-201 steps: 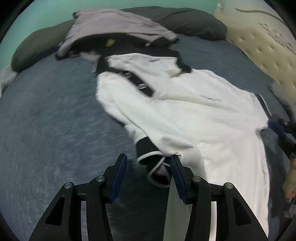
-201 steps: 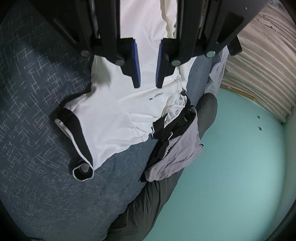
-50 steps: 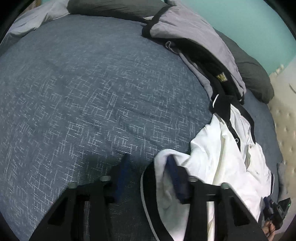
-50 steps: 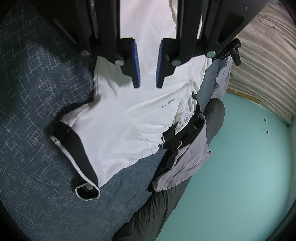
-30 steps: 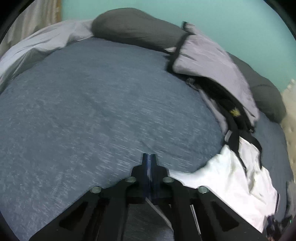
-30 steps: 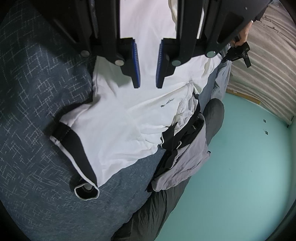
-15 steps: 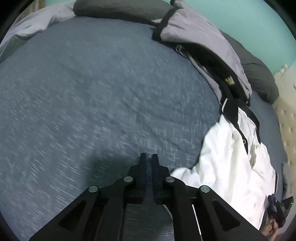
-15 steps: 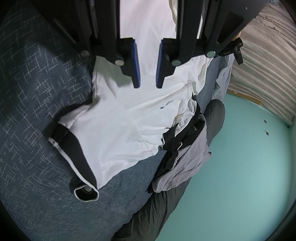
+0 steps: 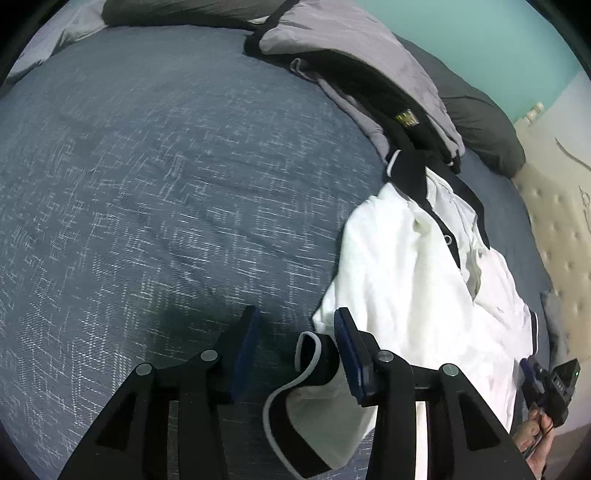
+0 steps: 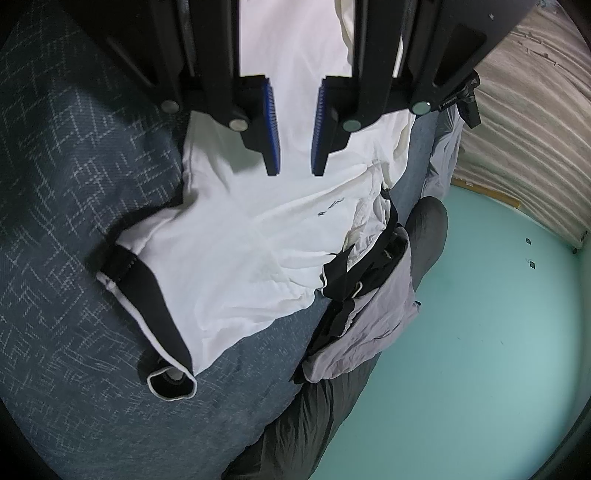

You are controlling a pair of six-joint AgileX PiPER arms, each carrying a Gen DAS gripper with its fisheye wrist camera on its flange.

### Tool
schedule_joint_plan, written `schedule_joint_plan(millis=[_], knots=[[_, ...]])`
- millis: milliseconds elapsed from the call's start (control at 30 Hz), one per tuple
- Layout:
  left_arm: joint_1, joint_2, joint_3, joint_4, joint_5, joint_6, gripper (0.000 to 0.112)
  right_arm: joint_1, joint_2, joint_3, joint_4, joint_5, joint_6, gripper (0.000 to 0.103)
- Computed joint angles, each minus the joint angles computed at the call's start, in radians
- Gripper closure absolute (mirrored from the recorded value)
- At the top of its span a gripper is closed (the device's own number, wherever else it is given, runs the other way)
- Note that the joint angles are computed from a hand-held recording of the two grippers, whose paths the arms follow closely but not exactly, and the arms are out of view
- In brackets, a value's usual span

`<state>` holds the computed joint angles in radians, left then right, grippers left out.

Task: Fold clothes
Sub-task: 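Pull the sleeve outward and open the left tool to lay it flat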

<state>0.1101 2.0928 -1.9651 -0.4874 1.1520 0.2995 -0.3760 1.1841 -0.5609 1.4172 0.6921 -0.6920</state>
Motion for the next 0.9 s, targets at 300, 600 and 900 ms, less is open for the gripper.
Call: schedule_joint_plan(millis=[300,600,900], knots=[[-0.038,-0.094,0.120,0.036,-0.084,0.053,0.109,0.001,0.001,0.000,0.002,-0.001,-0.003,0.087],[-0.006,-0.148,0.114,0.110,-0.185,-0.050,0.110,0.000,0.000,-0.003,0.001,0.001,0.001,0.087],[0.046,-0.057,-0.039,0.161,-0.150,-0.166,0.110,0.006,0.003,-0.002,0.003,-0.005,-0.005,0.087]])
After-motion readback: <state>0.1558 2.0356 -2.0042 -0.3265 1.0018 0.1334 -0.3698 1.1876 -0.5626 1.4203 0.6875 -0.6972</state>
